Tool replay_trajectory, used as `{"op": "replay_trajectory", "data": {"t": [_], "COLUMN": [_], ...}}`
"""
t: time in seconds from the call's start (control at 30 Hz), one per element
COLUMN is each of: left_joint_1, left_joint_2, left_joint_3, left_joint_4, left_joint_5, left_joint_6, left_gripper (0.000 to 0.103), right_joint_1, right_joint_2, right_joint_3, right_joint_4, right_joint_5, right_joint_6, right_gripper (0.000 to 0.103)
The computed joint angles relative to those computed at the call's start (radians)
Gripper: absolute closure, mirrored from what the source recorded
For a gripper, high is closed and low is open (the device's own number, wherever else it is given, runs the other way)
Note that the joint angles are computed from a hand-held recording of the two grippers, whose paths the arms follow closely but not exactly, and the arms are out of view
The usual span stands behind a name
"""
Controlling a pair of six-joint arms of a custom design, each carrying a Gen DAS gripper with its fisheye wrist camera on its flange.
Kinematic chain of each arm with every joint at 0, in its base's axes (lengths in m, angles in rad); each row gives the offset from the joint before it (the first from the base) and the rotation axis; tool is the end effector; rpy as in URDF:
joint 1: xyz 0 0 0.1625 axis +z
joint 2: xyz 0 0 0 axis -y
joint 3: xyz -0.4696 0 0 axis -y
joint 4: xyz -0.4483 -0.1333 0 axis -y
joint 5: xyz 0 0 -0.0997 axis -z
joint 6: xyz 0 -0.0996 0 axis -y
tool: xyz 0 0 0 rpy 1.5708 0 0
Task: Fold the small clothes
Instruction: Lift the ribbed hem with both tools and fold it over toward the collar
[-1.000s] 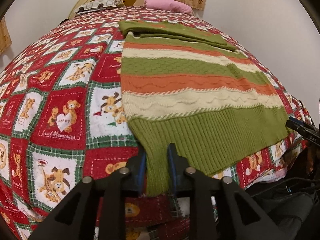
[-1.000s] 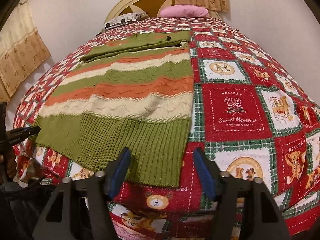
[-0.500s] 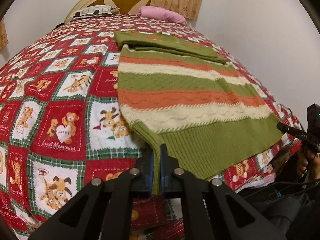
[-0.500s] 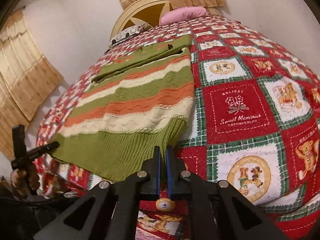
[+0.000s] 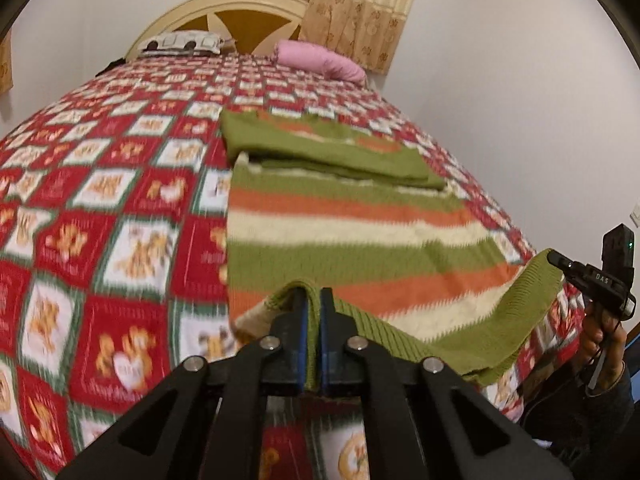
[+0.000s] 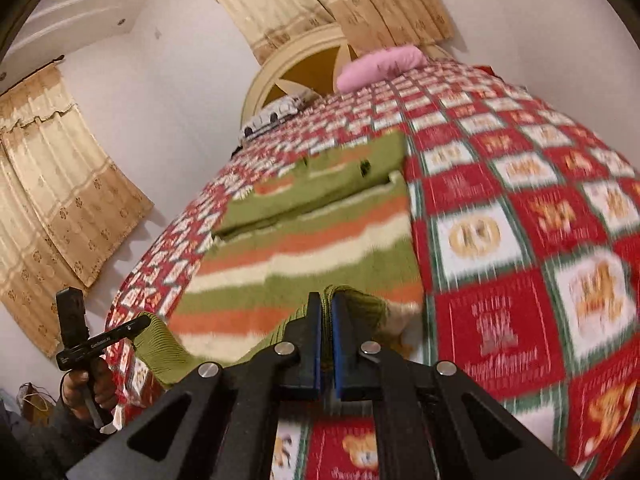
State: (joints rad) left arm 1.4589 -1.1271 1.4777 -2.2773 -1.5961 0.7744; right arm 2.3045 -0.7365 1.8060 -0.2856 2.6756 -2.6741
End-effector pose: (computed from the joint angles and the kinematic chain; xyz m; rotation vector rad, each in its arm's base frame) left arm 0.0461 -0.7607 0.3741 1.2946 2.7116 -0.5234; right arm 0.3842 -0.3600 -0.0174 -0.2635 -2.2345 1.5058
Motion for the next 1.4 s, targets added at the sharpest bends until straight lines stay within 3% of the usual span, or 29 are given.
{"op": "replay_trajectory", "data": {"t": [0.43, 0.87, 1.0, 1.07, 1.33, 1.37, 1.4], "left_joint_1": [-0.039, -0.090, -0.107, -0.116, -0.118, -0.119, -0.121], "left_joint_2": [0.094, 0.232, 0.296, 0.330, 0.489, 0.502, 0.508], "left_joint_3": [-0.161, -0.354, -0.436, -0.491, -0.637, -0.643, -0.642], "left_joint_4": [0.002, 0.016, 0.041, 0.122, 0.170, 0.164, 0.157], "left_joint_5": [-0.059, -0.038, -0.004, 0.049, 0.199, 0.216, 0.232], "left_joint_6": [-0.090, -0.140, -0.145, -0.146, -0.158, -0.156, -0.155], "left_gripper": [0.098, 0.098, 0.098, 0.098, 0.098, 0.097, 0.090], "right_joint_1": [-0.051, -0.145, -0.192, -0.229, -0.374, -0.390, -0.415], "right_joint_2": [-0.123, -0.177, -0.181, -0.177, -0.125, -0.110, -0.092], "right_joint_3": [-0.007, -0.093, -0.141, -0.173, -0.282, -0.305, -0.337], "right_joint_4": [-0.171, -0.102, -0.046, 0.013, 0.203, 0.234, 0.285], "right_joint_5": [-0.022, -0.093, -0.120, -0.151, -0.224, -0.229, -0.248], "right_joint_6": [-0.342, -0.447, -0.455, -0.414, -0.271, -0.258, -0.236], "right_gripper": [0.099, 0.099, 0.099, 0.100, 0.099, 0.099, 0.099]}}
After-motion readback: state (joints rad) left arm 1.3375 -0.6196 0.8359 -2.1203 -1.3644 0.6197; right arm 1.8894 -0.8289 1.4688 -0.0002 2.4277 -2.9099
